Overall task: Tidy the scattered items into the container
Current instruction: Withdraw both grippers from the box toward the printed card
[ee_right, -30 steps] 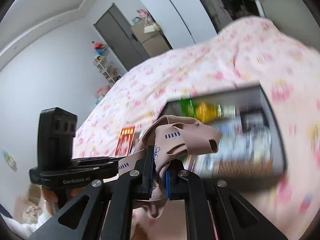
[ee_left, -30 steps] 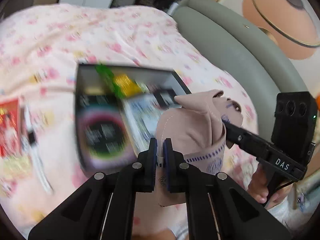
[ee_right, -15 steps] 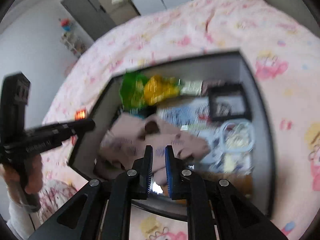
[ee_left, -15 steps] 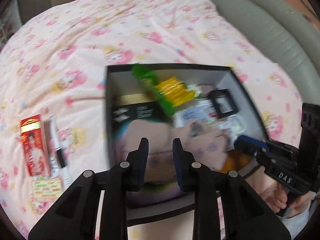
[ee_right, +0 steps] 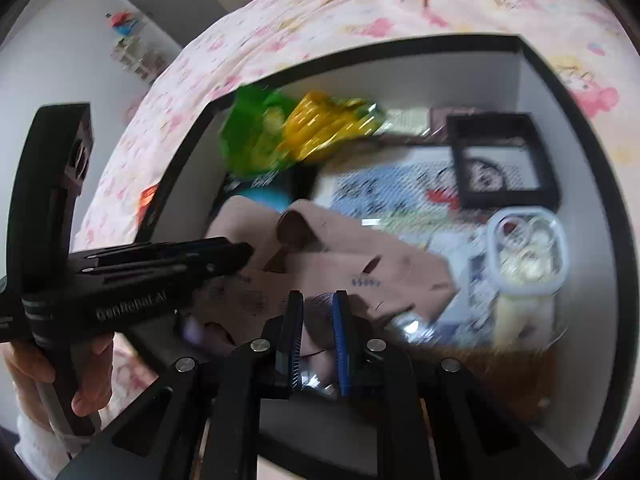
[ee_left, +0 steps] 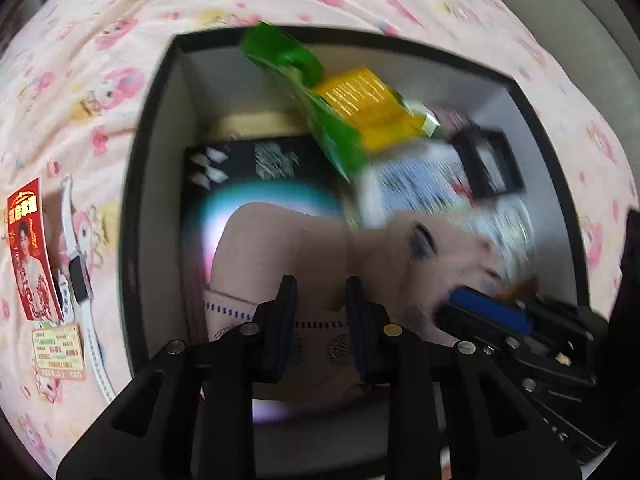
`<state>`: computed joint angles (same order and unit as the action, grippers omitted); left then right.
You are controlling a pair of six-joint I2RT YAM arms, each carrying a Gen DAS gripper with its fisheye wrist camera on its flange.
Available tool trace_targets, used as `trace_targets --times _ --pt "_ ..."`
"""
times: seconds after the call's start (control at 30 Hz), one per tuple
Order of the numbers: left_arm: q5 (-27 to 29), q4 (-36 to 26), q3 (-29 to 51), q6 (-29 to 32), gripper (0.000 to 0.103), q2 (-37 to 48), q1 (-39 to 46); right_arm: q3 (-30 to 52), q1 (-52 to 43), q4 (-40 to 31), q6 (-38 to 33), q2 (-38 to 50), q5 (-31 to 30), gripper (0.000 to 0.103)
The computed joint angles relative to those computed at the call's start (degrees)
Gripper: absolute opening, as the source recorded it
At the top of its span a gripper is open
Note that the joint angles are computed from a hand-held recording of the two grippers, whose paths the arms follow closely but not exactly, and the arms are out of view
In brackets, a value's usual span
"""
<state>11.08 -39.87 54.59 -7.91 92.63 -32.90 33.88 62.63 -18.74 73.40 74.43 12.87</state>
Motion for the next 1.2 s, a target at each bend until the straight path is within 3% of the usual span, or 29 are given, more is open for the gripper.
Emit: trace_targets --times 0.07,0.2,0.3,0.37,0.43,0.53,0.63,0.7,0.77,0.97,1.1,1.2 --pt "2.85 0.15 -1.98 0.96 0.025 -3.84 0.38 1.73 2.68 -3.45 0.92 -0.69 2.33 0.012" --pt "2.50 5.05 -4.80 -0.68 0.030 -7.06 0.70 1.53 6.37 -5.95 5.29 -3.04 9.32 0.013" --pt "3.28 3.55 -3.07 -2.45 0.030 -1.65 0.99 2.16 5.08 -8.27 7.01 -0.53 7.88 0.014" --pt "3.20 3.74 -4.49 -1.93 0.030 -3.53 0.41 1.07 4.33 -7.78 6.93 -0.71 5.59 0.014" --pt "4.00 3.42 -6.19 -1.38 0.030 -7.15 0.47 1.61 6.51 -10.08 7.94 -2.45 7.64 0.015" --pt "2.49 4.22 -10.02 -1.89 0.030 -16.22 -0.19 4.30 11.76 -16.85 13.80 -4.18 13.01 0.023" --pt "4.72 3.45 -12.93 -2.30 0.039 -25.48 -0.29 11.59 18.59 -28.72 19.07 -0.75 19.43 0.038" --pt "5.11 2.24 -14.02 -2.74 0.044 -30.30 -0.65 16.87 21.72 -34.75 21.63 2.43 22.15 0.041" --pt "3.46 -0.44 -14.71 -3.18 0.044 -35.93 -2.00 21.21 25.00 -41.03 25.22 4.82 24.32 0.042" --pt "3.88 -8.72 -16.39 -0.43 0.044 -47.13 -0.42 30.14 29.10 -44.38 30.05 13.48 28.30 0.042" --pt "9.53 -16.46 -16.74 6.79 0.044 -52.83 7.61 35.89 30.56 -44.60 31.71 19.45 29.72 0.042" --pt "15.23 -24.05 -15.82 17.59 0.044 -55.18 20.80 40.78 29.69 -42.50 27.55 23.65 30.01 0.042"
